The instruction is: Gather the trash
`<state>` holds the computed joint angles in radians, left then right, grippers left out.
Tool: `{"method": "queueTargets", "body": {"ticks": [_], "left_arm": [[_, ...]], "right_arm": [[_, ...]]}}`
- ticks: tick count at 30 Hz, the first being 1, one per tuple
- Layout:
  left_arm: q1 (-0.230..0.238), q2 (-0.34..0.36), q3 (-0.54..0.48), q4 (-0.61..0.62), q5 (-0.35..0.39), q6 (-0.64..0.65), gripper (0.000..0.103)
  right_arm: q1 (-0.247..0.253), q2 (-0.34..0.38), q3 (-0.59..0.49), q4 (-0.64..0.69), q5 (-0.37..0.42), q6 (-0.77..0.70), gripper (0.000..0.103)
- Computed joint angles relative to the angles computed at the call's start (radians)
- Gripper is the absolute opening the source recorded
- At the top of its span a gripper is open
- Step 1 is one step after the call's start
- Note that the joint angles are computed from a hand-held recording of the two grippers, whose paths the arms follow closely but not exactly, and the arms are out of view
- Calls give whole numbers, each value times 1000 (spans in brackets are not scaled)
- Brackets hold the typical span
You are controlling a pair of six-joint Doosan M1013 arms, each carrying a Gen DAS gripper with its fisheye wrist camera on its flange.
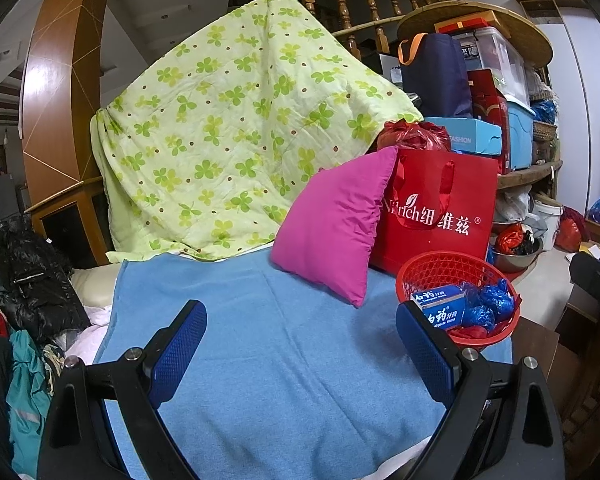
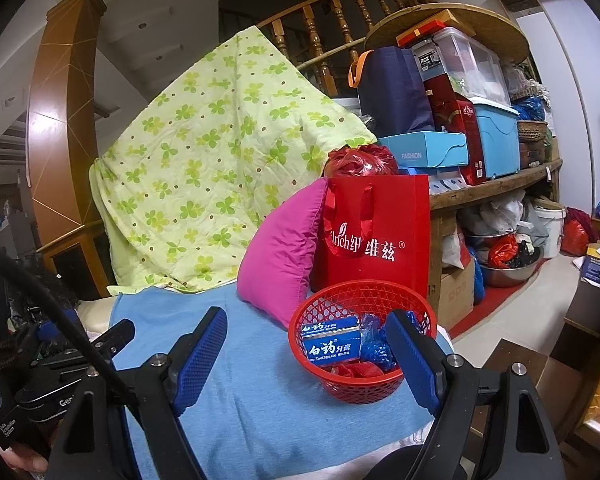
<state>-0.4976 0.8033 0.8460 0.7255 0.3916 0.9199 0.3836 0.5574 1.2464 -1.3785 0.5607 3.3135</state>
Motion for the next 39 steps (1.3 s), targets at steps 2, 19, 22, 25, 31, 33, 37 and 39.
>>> {"method": "queueTargets", "body": {"ticks": [2,19,22,25,31,33,37,39], "left_arm": [[1,0,0,-14,-2,11,96],[-3,-2,1,-6,-1,6,96],[-2,-3,4,-8,-5,7,96],[-2,-3,3,-5,-4,6,96],[-2,-6,6,-18,-6,20,96],[-2,-5,4,-10,-4,13,96],[-2,-8,6,-4,-8,8,96],[-2,-9,7,-4,-7,8,96]], "right_arm": [[0,1,-3,0,0,0,84],[4,2,-7,4,4,0,84],[2,1,-4,-1,2,2,84],[2,1,-4,-1,3,3,84],[2,1,-3,-4,3,6,84],[4,2,-4,-7,6,8,84],[4,0,-7,-7,8,7,84],[5,0,-9,-6,8,7,84]]}}
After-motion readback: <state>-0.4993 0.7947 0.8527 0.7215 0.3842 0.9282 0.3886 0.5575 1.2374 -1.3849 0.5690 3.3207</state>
